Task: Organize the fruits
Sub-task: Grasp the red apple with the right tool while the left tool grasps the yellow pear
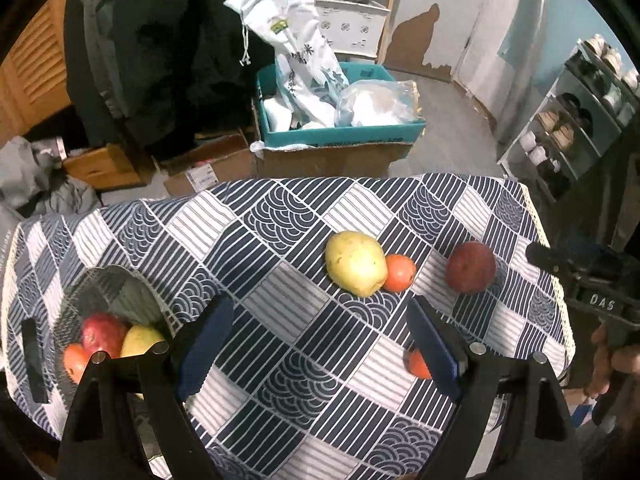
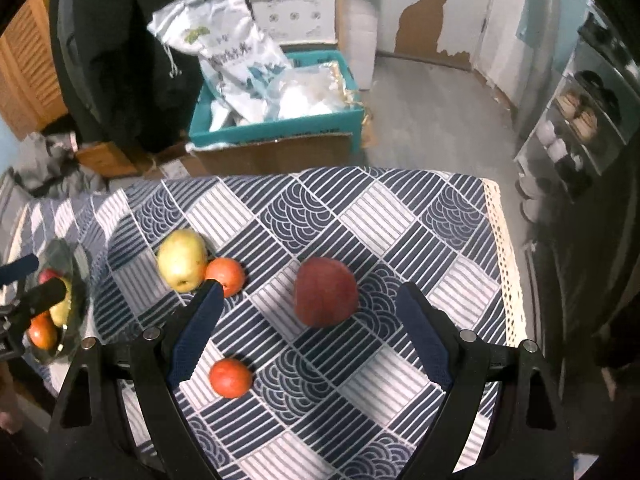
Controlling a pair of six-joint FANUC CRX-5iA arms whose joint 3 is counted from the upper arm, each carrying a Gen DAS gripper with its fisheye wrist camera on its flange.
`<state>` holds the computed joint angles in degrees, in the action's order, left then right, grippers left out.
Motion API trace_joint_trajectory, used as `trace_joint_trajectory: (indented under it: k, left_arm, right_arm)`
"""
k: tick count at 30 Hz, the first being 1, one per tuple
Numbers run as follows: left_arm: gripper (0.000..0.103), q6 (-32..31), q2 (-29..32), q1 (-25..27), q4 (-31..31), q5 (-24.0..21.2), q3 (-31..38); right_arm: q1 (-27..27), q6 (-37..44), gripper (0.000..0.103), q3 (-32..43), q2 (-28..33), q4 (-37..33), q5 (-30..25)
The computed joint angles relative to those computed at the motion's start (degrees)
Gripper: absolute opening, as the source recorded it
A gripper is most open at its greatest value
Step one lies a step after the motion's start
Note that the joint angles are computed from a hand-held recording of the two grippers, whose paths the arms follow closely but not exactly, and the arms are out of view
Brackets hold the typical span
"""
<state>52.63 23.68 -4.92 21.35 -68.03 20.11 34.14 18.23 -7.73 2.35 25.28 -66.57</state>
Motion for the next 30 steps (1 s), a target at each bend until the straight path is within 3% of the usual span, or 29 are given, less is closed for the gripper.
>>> trace_joint_trajectory:
  k: [7,13,19,30]
  left_arm:
    - [0.090,4.1,6.3,-2.3,-1.4,-3.4,7.0]
    - [0.090,8.3,12.0,-4.1,-3.3,-6.2,12.7]
    - [0.090,8.6,14.2,-5.5,-5.9,-7.1,14.7]
    - [0.090,12.2,19.1,-6.3,-5.2,-10.1,18.5]
  right_arm:
    - [-4.4,6.8,0.088,3.7,4.3,-5.8,0.0]
    - [-6.7,7.0,0.088,2.8,6.0,-9.8,1.7]
    - [-7.8,8.0,0.088,1.7,7.0,-12.4,4.2]
    - [-9.4,8.7,0.088,2.4,9.4,-15.5,4.9]
